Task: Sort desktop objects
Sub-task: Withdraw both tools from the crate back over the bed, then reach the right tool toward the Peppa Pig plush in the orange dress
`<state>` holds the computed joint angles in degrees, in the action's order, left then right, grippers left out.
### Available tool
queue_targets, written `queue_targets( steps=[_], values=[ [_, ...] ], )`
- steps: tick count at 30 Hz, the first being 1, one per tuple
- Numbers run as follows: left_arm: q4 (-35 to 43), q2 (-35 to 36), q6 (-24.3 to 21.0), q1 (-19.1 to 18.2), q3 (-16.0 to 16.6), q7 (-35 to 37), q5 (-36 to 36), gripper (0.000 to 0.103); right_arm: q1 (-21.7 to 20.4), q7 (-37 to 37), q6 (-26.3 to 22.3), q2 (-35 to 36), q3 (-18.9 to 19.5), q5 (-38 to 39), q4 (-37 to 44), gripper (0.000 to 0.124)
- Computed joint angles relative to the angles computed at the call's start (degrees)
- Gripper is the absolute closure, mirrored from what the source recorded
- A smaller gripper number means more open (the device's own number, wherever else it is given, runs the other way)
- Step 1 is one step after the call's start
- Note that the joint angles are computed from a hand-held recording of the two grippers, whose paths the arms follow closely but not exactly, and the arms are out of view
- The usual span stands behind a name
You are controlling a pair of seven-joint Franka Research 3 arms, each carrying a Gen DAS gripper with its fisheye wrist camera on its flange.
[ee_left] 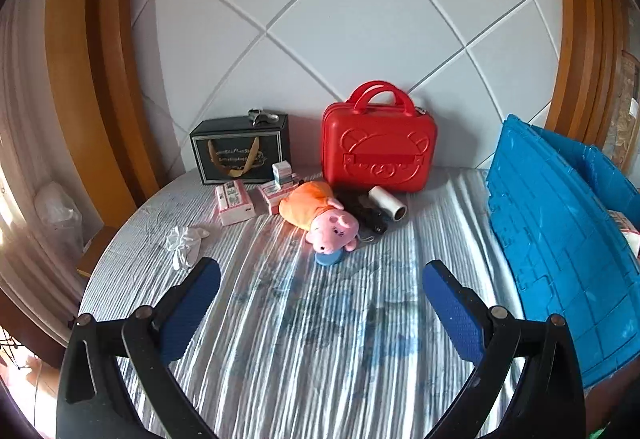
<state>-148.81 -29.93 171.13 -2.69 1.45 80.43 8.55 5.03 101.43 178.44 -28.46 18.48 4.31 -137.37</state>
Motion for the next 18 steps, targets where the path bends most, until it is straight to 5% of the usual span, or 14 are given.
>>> queue_targets(
  steps=[4, 7, 12, 15, 18],
  values=[
    [-0.01, 2.27, 0.76, -2.61, 6.17, 4.76, -3.32, 0.0, -8.62, 8.17, -3.82, 4.55, 10.5, -5.21, 4.81, 0.021],
    [-0.22, 3.37, 0.76, -2.03, 7.03, 6.3, -5.22, 0.0, -12.81, 13.07, -5.94, 8.43, 16.0, -10.57, 7.87, 0.021],
    [1.13, 7.04, 0.46, 2.37, 4.29, 4.89, -5.1, 0.0, -13.83, 17.6, -6.99, 17.41, 19.3, -18.9, 12.62, 0.021],
    [2.39, 9.8, 0.72, 8.81, -0.94, -0.52, -1.36, 0.0, -12.74, 18.76, -7.05, 23.56, 19.11, -22.95, 15.65, 0.021],
    [4.66, 12.89, -0.38, 8.32, 0.35, -0.44, -1.28, 0.0, -10.53, 20.67, -9.11, 29.12, 17.58, -27.51, 18.91, 0.021]
  ],
)
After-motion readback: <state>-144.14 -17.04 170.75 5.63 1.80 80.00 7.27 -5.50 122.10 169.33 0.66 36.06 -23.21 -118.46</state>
